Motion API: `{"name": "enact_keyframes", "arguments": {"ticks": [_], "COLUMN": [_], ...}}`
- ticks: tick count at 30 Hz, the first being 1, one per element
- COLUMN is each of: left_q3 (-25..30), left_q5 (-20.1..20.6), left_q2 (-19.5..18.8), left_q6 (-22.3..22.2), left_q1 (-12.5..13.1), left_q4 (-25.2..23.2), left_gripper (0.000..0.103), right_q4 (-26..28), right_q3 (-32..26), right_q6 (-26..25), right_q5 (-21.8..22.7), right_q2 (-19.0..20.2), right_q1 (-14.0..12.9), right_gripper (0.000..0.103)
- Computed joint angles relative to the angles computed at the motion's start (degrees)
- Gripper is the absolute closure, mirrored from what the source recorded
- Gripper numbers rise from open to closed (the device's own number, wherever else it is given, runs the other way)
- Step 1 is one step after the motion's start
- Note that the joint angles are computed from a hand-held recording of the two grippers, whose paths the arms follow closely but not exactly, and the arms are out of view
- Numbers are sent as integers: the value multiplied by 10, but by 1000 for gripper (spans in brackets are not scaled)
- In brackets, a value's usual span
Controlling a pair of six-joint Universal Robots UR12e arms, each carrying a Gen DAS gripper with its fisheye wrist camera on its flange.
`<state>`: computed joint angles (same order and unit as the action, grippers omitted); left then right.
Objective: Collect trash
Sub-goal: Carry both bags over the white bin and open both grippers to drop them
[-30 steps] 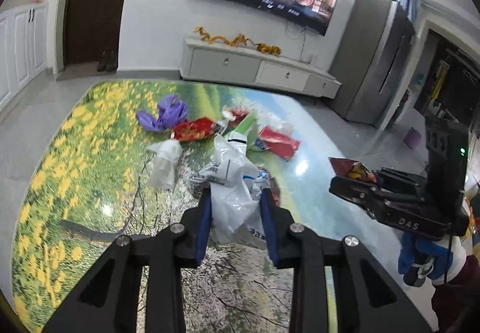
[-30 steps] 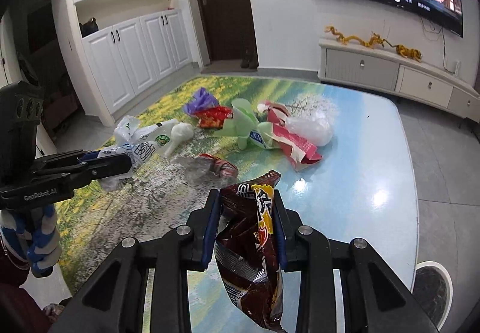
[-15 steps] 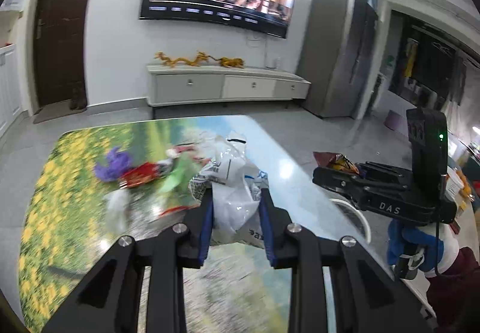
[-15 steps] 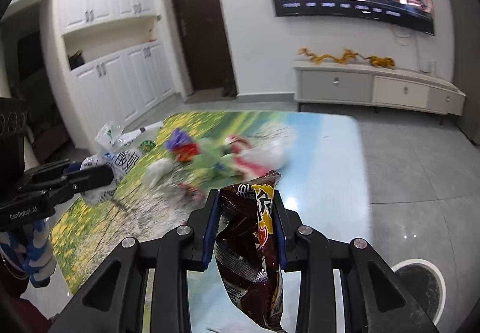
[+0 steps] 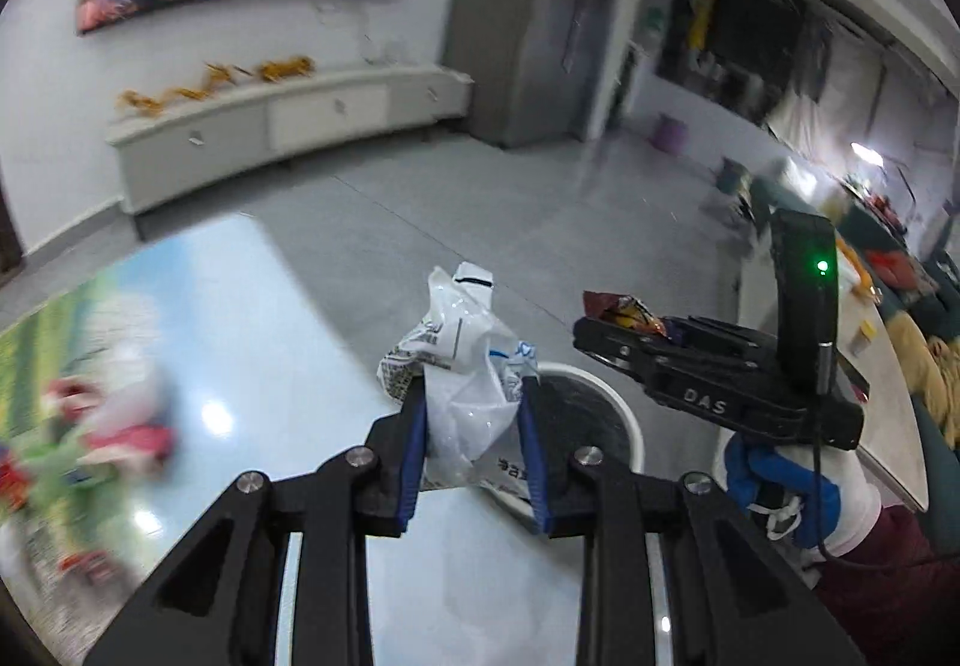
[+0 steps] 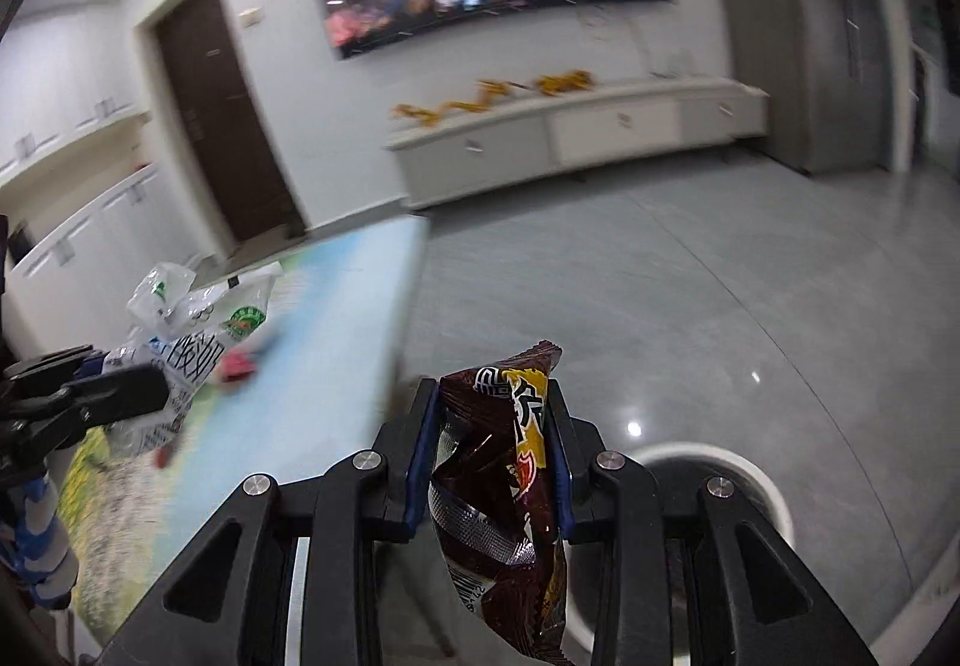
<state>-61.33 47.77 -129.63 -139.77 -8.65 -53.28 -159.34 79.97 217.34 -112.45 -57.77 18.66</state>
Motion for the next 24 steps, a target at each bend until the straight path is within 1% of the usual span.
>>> {"name": "enact_keyframes", "arguments": {"ticks": [1,3,5,7,10,13,18,19,20,22,23,24], "left_q3": [19,41,67,87,125,166,200,212,221,248,253,259], "left_q5": [9,24,41,54,71,82,85,84,83,73,68,64], "left_q2": [-11,-25,-42,-56,-83,-111,-136,-145,-150,-166,-170,-173], "left_q6": [11,21,31,31,18,-3,-37,-43,-46,-54,-58,-62], "left_q1": [-12,-27,-45,-59,-76,-90,-101,-103,-104,-105,-104,-104], "left_q4": [-33,-69,-110,-138,-189,-234,-274,-287,-297,-330,-337,-344], "left_gripper": [76,76,76,76,76,75,72,72,69,60,51,44], "right_q4": [3,9,15,20,29,23,13,8,7,3,0,-3], "right_q3": [12,42,63,85,110,132,148,152,152,160,165,167], "right_q6": [16,57,87,120,159,190,227,233,238,243,248,251], "right_q5": [0,3,7,17,36,60,95,96,98,101,103,105], "right_q2": [-5,-16,-23,-29,-34,-35,-29,-28,-26,-27,-29,-30], "right_q1": [-5,-18,-29,-40,-54,-66,-84,-83,-84,-88,-89,-90], "right_gripper": [71,71,71,71,71,70,68,66,64,54,52,50]}}
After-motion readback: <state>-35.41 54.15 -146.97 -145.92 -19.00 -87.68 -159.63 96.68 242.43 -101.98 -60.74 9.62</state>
